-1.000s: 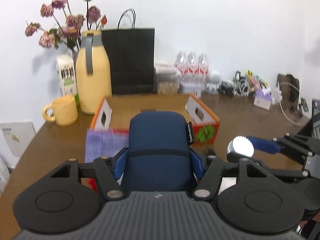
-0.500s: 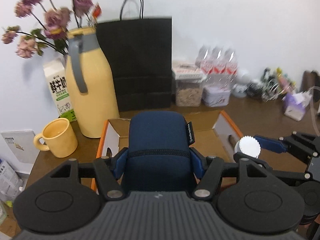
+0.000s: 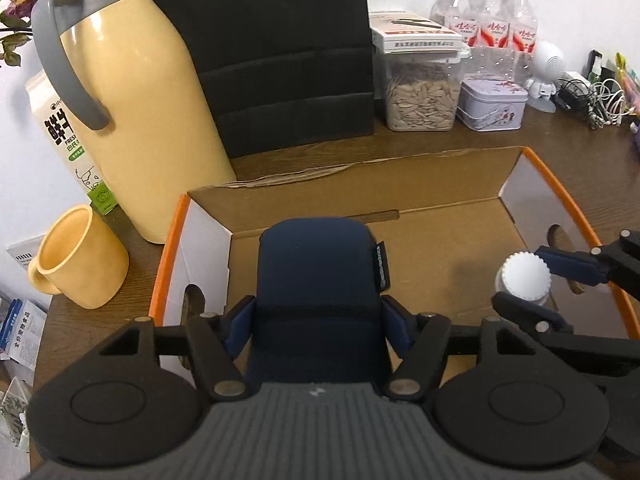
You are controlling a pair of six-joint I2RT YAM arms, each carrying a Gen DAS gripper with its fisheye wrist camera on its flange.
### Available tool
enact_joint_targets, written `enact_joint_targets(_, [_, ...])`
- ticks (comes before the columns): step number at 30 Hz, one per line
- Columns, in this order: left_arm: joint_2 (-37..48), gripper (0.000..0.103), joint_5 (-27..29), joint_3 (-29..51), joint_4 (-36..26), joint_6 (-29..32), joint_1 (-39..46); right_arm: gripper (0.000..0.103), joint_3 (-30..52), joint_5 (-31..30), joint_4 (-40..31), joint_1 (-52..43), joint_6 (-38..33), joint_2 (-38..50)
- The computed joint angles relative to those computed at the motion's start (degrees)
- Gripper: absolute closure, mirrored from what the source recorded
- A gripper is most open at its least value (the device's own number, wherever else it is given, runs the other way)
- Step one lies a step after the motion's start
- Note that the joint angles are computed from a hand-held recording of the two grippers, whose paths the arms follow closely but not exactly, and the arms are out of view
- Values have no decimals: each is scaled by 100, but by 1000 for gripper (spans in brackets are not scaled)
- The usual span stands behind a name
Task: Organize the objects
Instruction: 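Lower the blue case and cap into the cardboard box and open both tools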
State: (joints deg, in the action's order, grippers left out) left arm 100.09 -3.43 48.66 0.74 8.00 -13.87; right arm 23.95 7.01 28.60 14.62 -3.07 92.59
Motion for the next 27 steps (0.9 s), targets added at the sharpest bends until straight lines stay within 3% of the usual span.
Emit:
enact_joint_targets(1, [-5, 20, -46, -44, 118, -15, -5, 55, 27, -27, 40, -34, -25, 76])
enact_joint_targets(2, [-51, 7, -74, -123, 244, -12, -6, 41, 15, -17, 105, -47, -20, 115])
enact_joint_targets(3, [-112, 0, -80, -213, 390, -12, 1, 24, -16, 13, 167, -39, -7, 121])
enact_joint_targets(5, [-249, 0, -104, -356, 586, -18, -8, 4, -79, 13, 273, -36, 14, 101])
enact_joint_targets(6, [-325, 0, -71, -410, 620, -1, 3, 0, -105, 0, 321, -39, 24, 83])
enact_joint_targets(17, [-1394, 0, 51, -976, 551, -34, 107, 0, -544, 435, -47, 336, 177, -1012])
enact_joint_targets(27, [-3619, 0, 494, -2059, -7, 180, 544, 0, -1141, 1611, -1554, 1482, 769, -3343])
